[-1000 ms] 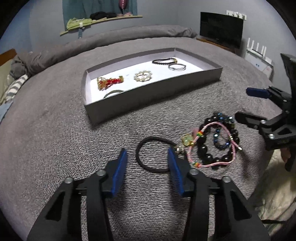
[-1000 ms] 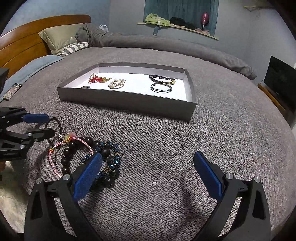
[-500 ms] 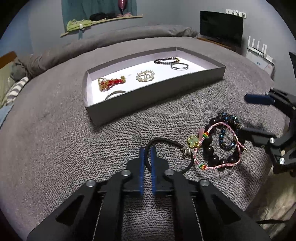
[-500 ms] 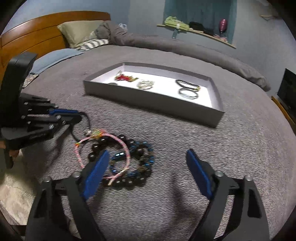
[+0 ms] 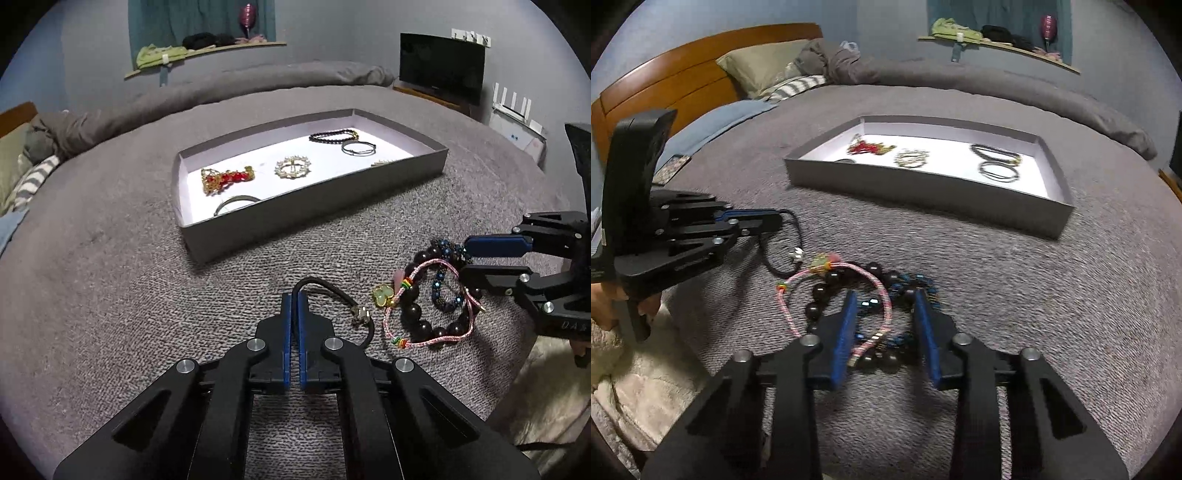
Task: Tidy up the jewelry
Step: 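Grasp the black hair tie with the left tool while the right tool grasps the pink string bracelet, then carry the hair tie into the box with the left tool while the right tool places the pink bracelet there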
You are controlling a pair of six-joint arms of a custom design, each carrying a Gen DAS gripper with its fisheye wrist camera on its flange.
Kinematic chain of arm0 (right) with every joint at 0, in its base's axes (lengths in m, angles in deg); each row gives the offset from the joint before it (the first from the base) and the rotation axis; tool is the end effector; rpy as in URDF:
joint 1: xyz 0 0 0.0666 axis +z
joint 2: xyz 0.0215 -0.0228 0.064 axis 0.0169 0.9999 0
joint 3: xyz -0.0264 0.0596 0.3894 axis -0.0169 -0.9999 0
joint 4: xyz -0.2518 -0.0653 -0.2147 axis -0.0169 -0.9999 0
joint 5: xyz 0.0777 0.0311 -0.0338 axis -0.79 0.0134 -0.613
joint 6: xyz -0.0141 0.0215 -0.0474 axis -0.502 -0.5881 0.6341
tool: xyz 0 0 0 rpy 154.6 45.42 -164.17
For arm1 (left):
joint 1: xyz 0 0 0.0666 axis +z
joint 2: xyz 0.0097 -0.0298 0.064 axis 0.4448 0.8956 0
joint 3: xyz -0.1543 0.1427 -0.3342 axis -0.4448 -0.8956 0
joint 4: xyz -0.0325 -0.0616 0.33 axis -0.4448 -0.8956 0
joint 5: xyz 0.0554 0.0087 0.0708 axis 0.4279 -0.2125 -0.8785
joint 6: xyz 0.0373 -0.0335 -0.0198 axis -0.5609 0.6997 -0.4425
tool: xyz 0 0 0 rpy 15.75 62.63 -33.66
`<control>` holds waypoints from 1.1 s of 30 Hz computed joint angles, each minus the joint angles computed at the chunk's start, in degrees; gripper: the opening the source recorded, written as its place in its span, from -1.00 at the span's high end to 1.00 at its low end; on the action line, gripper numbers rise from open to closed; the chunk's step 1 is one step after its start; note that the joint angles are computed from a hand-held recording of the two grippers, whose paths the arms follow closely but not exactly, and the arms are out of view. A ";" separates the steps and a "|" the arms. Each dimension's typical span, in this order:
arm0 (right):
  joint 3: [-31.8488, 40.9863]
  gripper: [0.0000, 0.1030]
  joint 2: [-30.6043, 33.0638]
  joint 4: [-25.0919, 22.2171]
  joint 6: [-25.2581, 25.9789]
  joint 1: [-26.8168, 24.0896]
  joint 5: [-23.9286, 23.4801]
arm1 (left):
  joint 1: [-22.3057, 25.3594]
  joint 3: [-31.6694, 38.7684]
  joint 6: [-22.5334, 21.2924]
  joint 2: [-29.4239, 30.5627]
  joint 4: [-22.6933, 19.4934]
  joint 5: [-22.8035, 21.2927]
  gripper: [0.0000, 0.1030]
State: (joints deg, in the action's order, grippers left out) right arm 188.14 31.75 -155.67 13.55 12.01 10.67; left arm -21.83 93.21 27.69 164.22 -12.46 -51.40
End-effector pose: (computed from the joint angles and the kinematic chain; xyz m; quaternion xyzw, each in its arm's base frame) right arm 0.5713 0.1269 0.4894 -0.3786 0.8416 0.1617 0.3495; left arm 0.3436 -0.3593 0.5300 0.0608 0.9238 -0.0014 0.3780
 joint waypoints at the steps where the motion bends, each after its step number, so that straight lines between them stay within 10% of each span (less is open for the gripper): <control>1: -0.49 0.45 -0.23 0.81 0.29 0.44 0.89 | -0.02 0.08 -0.11 0.07 -0.04 0.08 0.94; 13: -10.33 0.75 -4.15 14.71 5.26 4.24 12.77 | 0.50 -0.86 0.24 -0.60 1.02 1.73 0.94; 33: -4.75 0.95 -3.56 12.55 -1.29 1.50 4.63 | -0.74 -0.87 -1.21 -2.31 4.47 -0.59 0.94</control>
